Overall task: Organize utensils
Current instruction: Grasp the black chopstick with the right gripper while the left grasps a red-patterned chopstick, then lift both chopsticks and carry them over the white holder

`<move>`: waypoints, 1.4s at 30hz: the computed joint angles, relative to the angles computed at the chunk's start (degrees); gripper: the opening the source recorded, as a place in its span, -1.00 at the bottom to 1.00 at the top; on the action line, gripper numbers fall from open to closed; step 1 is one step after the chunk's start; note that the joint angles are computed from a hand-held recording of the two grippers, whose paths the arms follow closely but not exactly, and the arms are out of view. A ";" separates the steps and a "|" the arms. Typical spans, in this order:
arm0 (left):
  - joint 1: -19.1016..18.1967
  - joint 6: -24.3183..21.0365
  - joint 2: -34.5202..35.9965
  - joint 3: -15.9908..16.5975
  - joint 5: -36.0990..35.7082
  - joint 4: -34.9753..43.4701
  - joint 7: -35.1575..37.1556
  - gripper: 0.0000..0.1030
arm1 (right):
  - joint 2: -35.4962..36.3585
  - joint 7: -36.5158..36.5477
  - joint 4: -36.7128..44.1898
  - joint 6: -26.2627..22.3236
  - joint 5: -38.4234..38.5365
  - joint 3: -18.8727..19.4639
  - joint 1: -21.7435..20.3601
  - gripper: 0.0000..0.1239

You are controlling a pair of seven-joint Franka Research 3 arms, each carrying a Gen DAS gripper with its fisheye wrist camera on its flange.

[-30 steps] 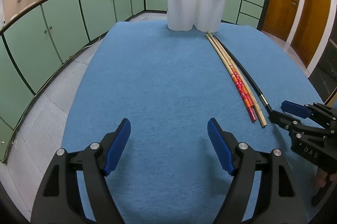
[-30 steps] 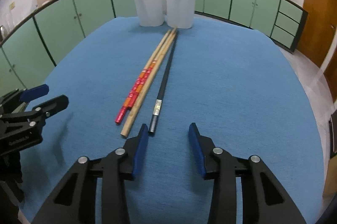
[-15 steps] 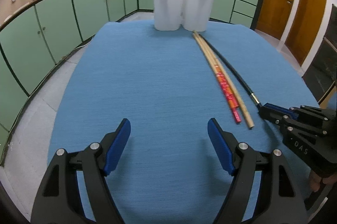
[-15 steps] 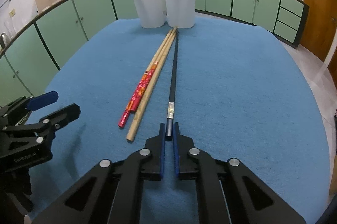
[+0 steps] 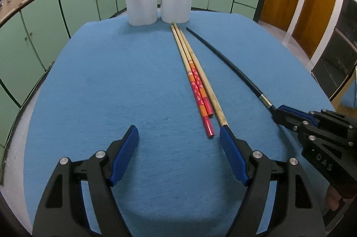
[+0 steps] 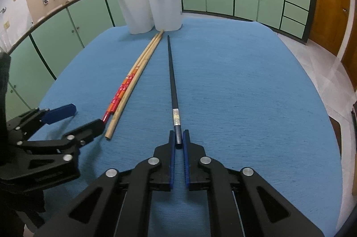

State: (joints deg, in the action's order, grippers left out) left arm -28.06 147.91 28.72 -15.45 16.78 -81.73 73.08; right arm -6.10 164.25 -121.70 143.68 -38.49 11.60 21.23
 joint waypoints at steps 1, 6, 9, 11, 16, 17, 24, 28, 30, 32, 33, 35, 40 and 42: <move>-0.50 -0.81 0.30 0.48 0.55 0.64 -0.62 0.37 | -0.14 -0.08 -0.18 0.20 0.00 -0.06 -0.02 -0.89; -1.42 -2.02 1.12 1.37 2.33 2.24 -2.08 0.10 | -0.34 -0.24 -0.84 1.55 -0.02 -0.19 -0.39 -0.89; -1.52 -2.15 1.26 1.28 2.50 2.54 -2.43 -0.04 | -0.44 -0.13 -1.05 2.03 0.06 -0.11 -0.55 -0.88; -1.65 -1.91 1.19 1.27 2.85 2.36 -2.54 -0.12 | -0.42 0.02 -1.17 2.43 -0.01 -0.07 -0.66 -0.88; -1.22 -0.86 0.70 0.37 2.22 1.35 -1.63 -0.83 | -0.60 -0.08 -1.69 3.74 0.46 -0.16 -0.97 -0.88; -1.28 -0.83 0.64 0.39 2.13 1.23 -1.73 -0.89 | -0.59 -0.03 -1.69 3.76 0.43 -0.10 -1.02 -0.88; -0.82 0.09 -0.42 0.28 1.34 -0.10 -2.55 -0.90 | -1.16 -0.25 -1.48 2.92 -0.10 0.42 -1.15 -0.89; 0.18 2.03 -2.94 -0.10 0.91 -2.50 -2.03 -0.90 | -2.12 -0.87 -1.09 2.75 -1.08 0.77 -1.22 -0.90; 0.76 2.82 -4.32 -0.27 0.71 -3.30 -1.51 -0.90 | -2.94 -1.24 -0.81 2.64 -1.50 0.96 -1.46 -0.90; 0.96 3.95 -5.85 0.00 1.31 -4.04 -1.48 -0.90 | -3.77 -1.42 -0.55 2.40 -1.98 1.26 -1.90 -0.90; 1.17 4.69 -6.48 0.00 1.44 -4.33 -1.38 -0.90 | -4.18 -1.46 -0.30 2.22 -2.39 1.44 -2.19 -0.90; 1.71 5.97 -7.57 -0.21 1.17 -4.62 -1.13 -0.90 | -4.84 -1.39 0.02 2.19 -2.79 1.77 -2.70 -0.90; 2.37 8.80 -8.82 -0.39 1.14 -3.45 -0.43 -0.90 | -6.39 -2.43 2.16 1.86 -4.46 2.64 -4.36 -0.90; 2.52 9.64 -8.46 -0.56 1.01 -1.81 0.48 -0.90 | -6.52 -4.32 3.88 2.02 -4.44 2.49 -4.82 -0.90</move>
